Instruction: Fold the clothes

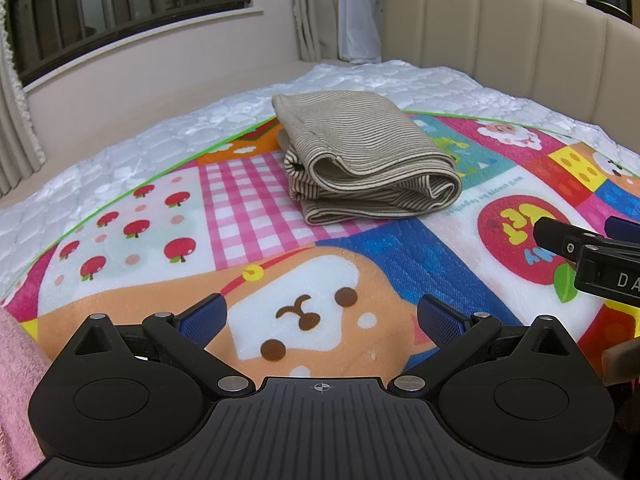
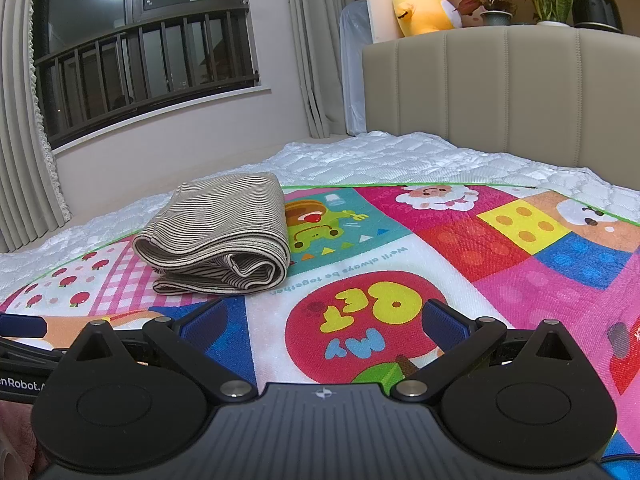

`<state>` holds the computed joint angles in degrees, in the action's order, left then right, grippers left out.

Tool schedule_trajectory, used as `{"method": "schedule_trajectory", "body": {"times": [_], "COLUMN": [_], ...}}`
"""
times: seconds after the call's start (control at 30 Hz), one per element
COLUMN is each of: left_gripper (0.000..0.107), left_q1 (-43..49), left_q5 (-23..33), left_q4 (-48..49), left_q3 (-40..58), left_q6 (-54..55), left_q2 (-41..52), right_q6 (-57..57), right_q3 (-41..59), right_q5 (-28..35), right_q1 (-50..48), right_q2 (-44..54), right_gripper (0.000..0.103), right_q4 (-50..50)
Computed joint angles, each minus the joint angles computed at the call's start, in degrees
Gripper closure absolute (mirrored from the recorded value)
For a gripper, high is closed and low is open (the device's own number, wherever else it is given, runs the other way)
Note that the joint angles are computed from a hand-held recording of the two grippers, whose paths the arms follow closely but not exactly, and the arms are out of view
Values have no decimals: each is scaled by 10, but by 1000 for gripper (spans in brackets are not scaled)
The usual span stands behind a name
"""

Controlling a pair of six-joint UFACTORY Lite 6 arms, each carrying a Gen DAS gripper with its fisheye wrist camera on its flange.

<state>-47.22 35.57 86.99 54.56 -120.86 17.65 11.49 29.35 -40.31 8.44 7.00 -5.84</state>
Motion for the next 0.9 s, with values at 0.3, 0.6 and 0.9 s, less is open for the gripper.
{"method": "schedule_trajectory", "body": {"times": [0.3,0.6,0.9], "left_gripper": [4,4,4], "left_q1": [-1,-3,1], "left_q5": [2,8,6], "left_q4": [0,0,1], "left_q3": [0,3,1], "left_q6": [1,3,-3], "left_q2": [0,4,1], "right_q6": [2,3,8], "right_q3": [0,2,4], "right_q5": [-1,-3,2], "right_q1": [-1,-1,-3], "right_q2": [1,4,5], "right_gripper": [0,0,0], "right_q4": [-3,-5,-24]}}
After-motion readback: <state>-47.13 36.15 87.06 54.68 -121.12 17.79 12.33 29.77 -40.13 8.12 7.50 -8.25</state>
